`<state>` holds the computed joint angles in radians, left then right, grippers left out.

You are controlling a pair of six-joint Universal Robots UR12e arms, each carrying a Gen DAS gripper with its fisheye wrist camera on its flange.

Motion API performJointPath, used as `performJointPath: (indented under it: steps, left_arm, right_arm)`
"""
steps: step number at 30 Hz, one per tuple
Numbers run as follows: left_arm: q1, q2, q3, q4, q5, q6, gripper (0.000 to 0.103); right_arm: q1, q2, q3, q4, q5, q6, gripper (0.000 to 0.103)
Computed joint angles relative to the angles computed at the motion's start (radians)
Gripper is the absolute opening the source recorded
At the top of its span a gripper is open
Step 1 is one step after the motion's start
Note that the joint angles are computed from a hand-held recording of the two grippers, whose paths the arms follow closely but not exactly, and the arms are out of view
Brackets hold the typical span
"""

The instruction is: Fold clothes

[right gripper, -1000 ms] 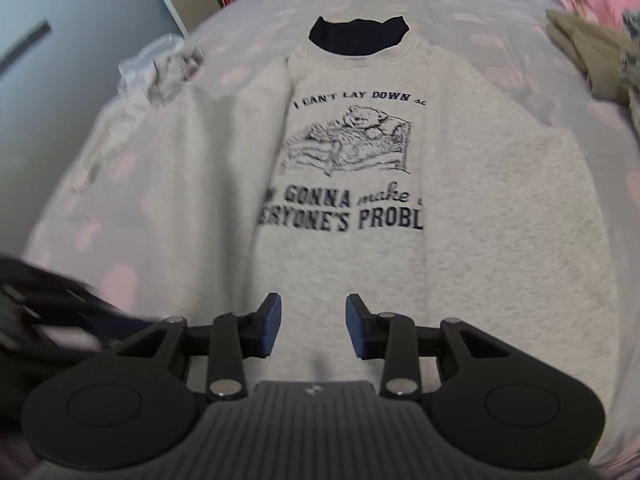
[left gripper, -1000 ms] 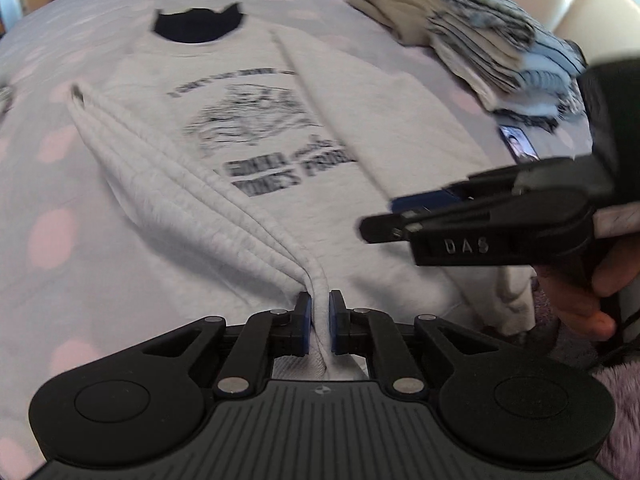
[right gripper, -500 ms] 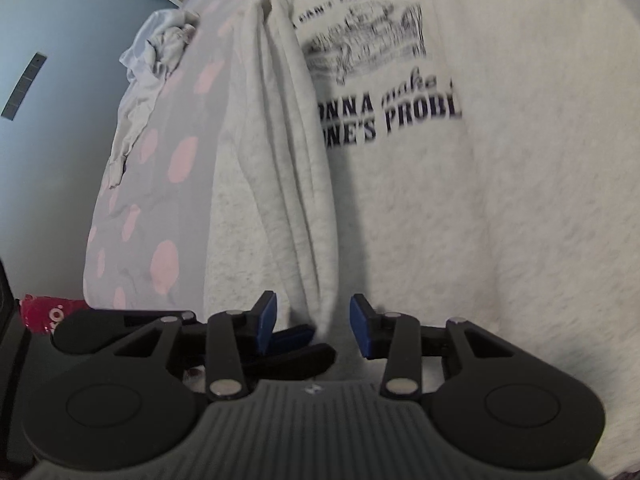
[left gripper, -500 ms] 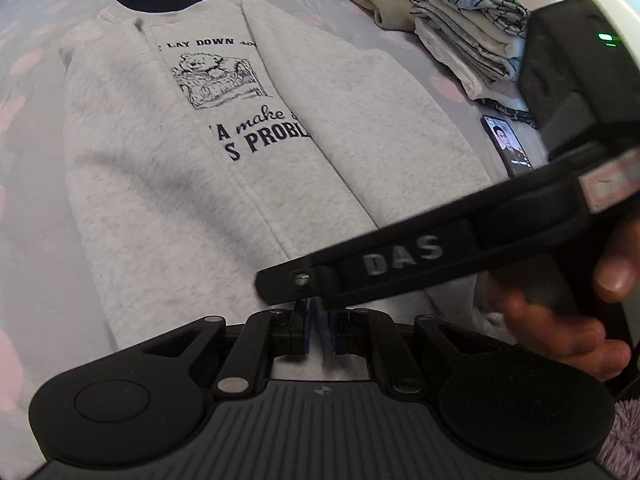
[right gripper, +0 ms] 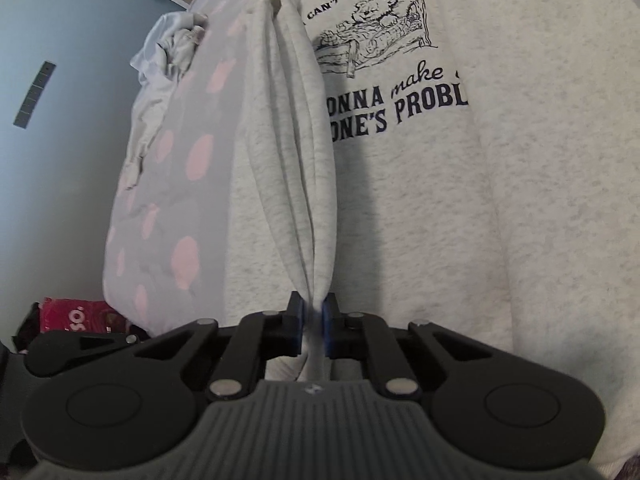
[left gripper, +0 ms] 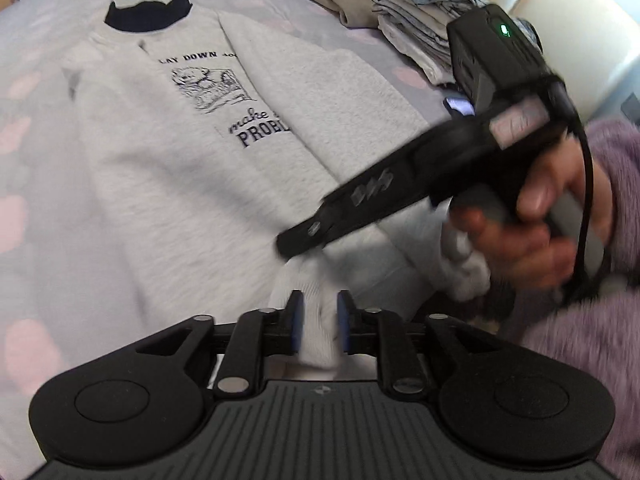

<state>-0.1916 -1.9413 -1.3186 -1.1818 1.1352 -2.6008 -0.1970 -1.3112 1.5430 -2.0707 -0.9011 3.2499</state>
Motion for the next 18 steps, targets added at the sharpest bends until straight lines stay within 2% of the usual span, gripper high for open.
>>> performJointPath:
  steps: [2, 3, 4, 7, 8, 11, 13, 15, 18]
  left_arm:
    - [0.002, 0.012, -0.016, -0.003, 0.023, 0.032, 0.038]
    - [0.002, 0.017, -0.026, 0.004, 0.033, 0.04, 0.039]
    - [0.002, 0.021, -0.034, 0.008, 0.037, 0.044, 0.039]
    - [0.002, 0.028, -0.055, 0.032, 0.03, 0.048, 0.039]
    - [0.001, 0.03, -0.063, 0.05, 0.033, 0.05, 0.039]
    - [-0.007, 0.036, -0.085, 0.114, 0.068, 0.041, 0.042]
    - [-0.008, 0.032, -0.089, 0.127, 0.059, 0.051, 0.043]
    - [-0.012, 0.02, -0.078, 0.107, 0.03, 0.071, 0.043]
    - [-0.025, 0.007, -0.063, 0.049, -0.001, 0.143, 0.04]
  right_arm:
    - [-0.016, -0.003, 0.004, 0.029, 0.078, 0.006, 0.01]
    - [-0.019, -0.004, 0.002, 0.048, 0.096, 0.003, 0.01]
    - [-0.016, -0.007, -0.002, 0.062, 0.073, 0.004, 0.009]
    - [0.01, -0.014, -0.008, 0.046, -0.109, 0.004, 0.009]
    - [0.011, -0.013, -0.009, 0.056, -0.133, 0.01, 0.009]
    - [0.015, -0.006, -0.012, 0.074, -0.172, 0.014, 0.009]
    - [0.014, -0.001, -0.01, 0.075, -0.166, 0.025, 0.01]
    - [0.011, 0.003, -0.009, 0.08, -0.158, 0.037, 0.011]
    - [0.008, 0.001, -0.014, 0.095, -0.174, 0.051, 0.023]
